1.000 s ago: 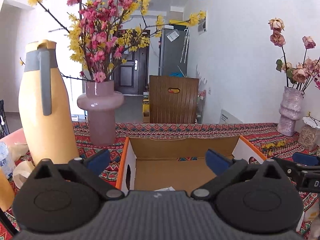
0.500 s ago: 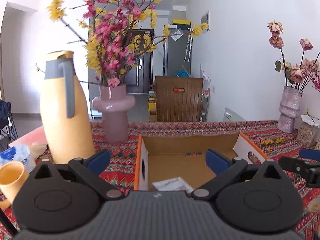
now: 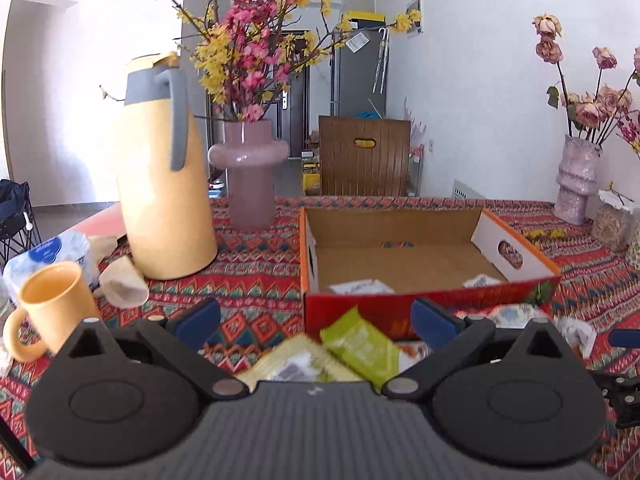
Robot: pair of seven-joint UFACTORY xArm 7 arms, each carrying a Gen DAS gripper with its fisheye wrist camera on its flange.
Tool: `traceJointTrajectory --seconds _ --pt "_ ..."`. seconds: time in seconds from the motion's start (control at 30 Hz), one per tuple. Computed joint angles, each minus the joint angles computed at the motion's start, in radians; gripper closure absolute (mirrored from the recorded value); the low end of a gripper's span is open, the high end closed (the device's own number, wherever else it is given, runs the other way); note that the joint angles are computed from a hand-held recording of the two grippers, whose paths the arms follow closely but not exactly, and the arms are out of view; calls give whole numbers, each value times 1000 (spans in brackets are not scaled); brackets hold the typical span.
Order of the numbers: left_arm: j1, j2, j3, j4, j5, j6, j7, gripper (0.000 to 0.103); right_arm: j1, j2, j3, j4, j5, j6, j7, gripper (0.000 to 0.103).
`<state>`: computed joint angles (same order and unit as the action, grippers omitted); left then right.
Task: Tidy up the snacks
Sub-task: 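Move both tools back from the box to the snack pile, then grasp the pink packet with the right gripper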
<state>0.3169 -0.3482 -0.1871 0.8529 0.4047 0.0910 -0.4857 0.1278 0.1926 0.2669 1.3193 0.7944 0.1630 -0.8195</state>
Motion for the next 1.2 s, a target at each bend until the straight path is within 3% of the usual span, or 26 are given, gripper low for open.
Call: traceJointTrajectory --seconds 0.37,0.57,0.67,0.8,1.0,1.2 --pt "-44 -97 66 -167 -117 -55 84 0 50 -37 -47 -126 -165 -31 178 4" --pt "-18 -127 41 -206 -157 -63 118 0 73 -23 -69 -146 -332 -61 320 8" --pt "-28 -133 48 -215 -182 -63 132 0 74 -14 -73 -154 -397 -65 376 19" --pt "-29 -133 43 -218 -203 -60 141 0 38 -14 -31 -155 -377 -62 346 20" --pt "-25 -143 35 -223 -216 -52 141 0 59 1 -54 -131 -463 -32 385 20" --pt "-24 -146 37 -223 -220 -28 134 0 13 -1 -2 -132 -394 -41 316 35"
